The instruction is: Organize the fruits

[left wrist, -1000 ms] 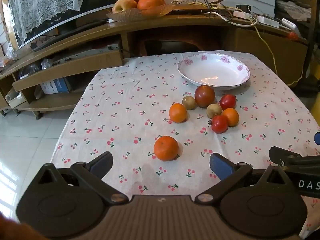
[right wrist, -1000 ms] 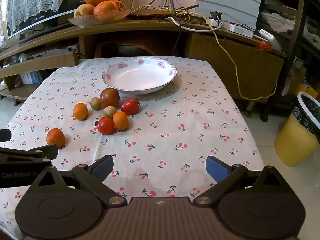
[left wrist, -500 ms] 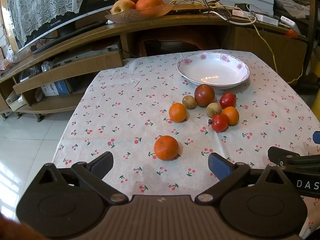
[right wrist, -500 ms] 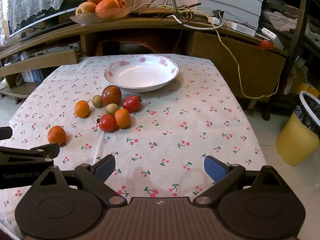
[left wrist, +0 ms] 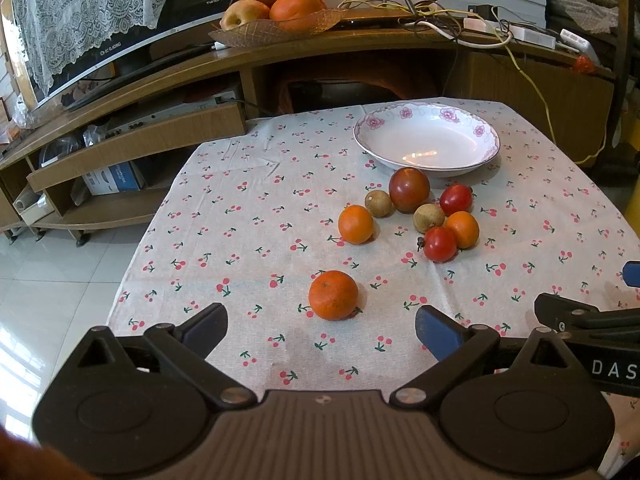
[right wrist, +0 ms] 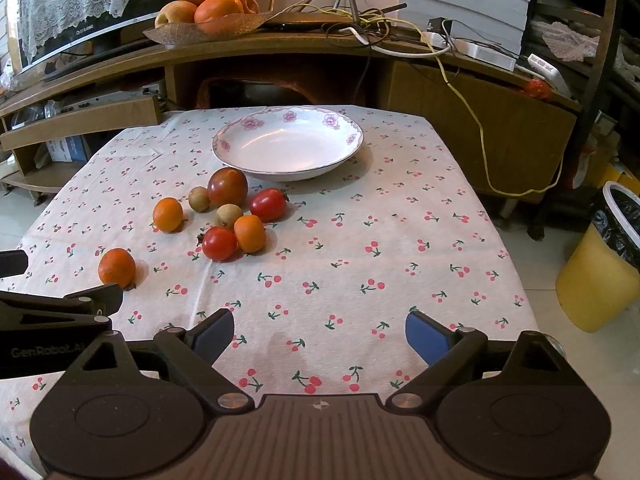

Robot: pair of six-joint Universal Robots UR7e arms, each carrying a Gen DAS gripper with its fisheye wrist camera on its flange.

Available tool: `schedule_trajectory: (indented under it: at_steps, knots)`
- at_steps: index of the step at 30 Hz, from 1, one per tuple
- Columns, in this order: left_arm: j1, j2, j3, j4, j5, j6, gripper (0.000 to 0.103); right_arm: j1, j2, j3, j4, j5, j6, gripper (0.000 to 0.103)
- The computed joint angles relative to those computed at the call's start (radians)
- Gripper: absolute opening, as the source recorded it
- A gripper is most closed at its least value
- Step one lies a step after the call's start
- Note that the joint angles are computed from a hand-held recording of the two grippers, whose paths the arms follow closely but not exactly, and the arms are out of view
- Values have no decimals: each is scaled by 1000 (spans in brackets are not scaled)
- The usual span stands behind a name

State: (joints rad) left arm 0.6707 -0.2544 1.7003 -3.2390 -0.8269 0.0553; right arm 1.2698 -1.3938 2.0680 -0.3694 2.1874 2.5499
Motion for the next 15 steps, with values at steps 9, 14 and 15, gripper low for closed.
schedule_trajectory:
  at_steps: [9,14,15]
  knots:
    - [0,1,1,-3,2,5,103,1,3,-1,0,0,-1,91]
    - [0,3,2,-11,6,13,103,1,5,-2,3,-2,0,90]
    - [-1,3,2,-12,7,15,103,1,6,-2,3,-3,0,90]
